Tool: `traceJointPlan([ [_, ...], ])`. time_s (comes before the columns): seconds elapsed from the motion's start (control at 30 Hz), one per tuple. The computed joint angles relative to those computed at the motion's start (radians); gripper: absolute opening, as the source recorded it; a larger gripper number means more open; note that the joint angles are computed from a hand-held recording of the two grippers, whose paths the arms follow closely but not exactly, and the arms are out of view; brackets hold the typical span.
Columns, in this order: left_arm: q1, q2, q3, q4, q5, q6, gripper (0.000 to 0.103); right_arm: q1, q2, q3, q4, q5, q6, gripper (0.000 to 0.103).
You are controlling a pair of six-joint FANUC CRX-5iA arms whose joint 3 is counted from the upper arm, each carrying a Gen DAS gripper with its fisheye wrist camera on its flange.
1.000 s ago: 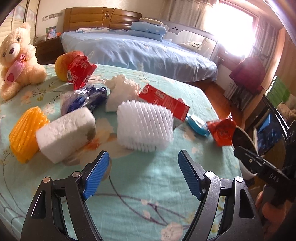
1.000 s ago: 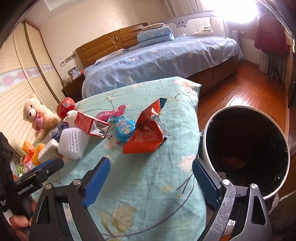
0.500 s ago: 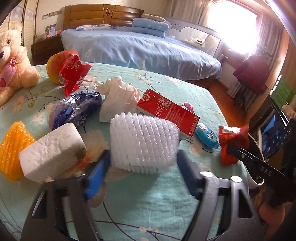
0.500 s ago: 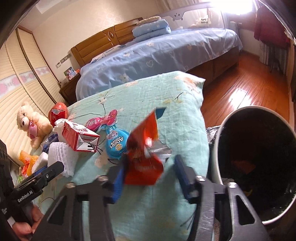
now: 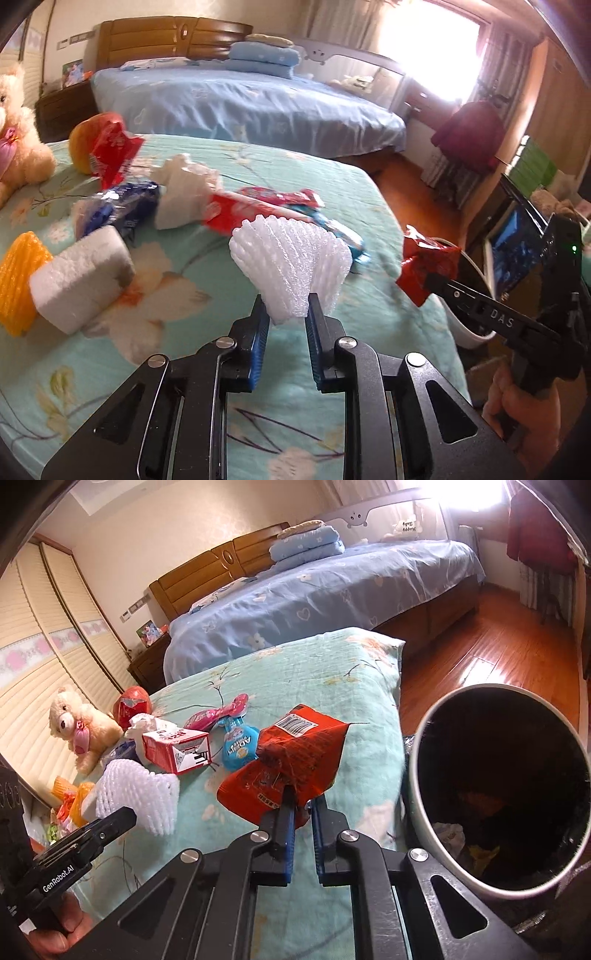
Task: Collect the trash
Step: 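Grasp the white foam net with the left tool while the right tool grasps the red chip bag, then carry the red chip bag and white foam net over the bin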
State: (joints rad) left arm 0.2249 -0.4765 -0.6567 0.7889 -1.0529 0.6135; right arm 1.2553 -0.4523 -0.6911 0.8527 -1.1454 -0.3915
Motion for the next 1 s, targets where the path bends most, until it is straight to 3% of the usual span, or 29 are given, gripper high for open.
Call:
traceJointPlan([
  [0.6, -0.128, -0.025, 0.007, -0.021, -0.012, 0.015, 0.019, 0.205, -0.105, -0.038, -0.023, -0.290, -0.115, 0.008],
  [1.0, -0.294, 0.004, 0.048, -0.059, 0.035, 0.035, 0.019, 0.316, -0.163, -0.051, -0.048, -0.486, -0.158, 0.008],
])
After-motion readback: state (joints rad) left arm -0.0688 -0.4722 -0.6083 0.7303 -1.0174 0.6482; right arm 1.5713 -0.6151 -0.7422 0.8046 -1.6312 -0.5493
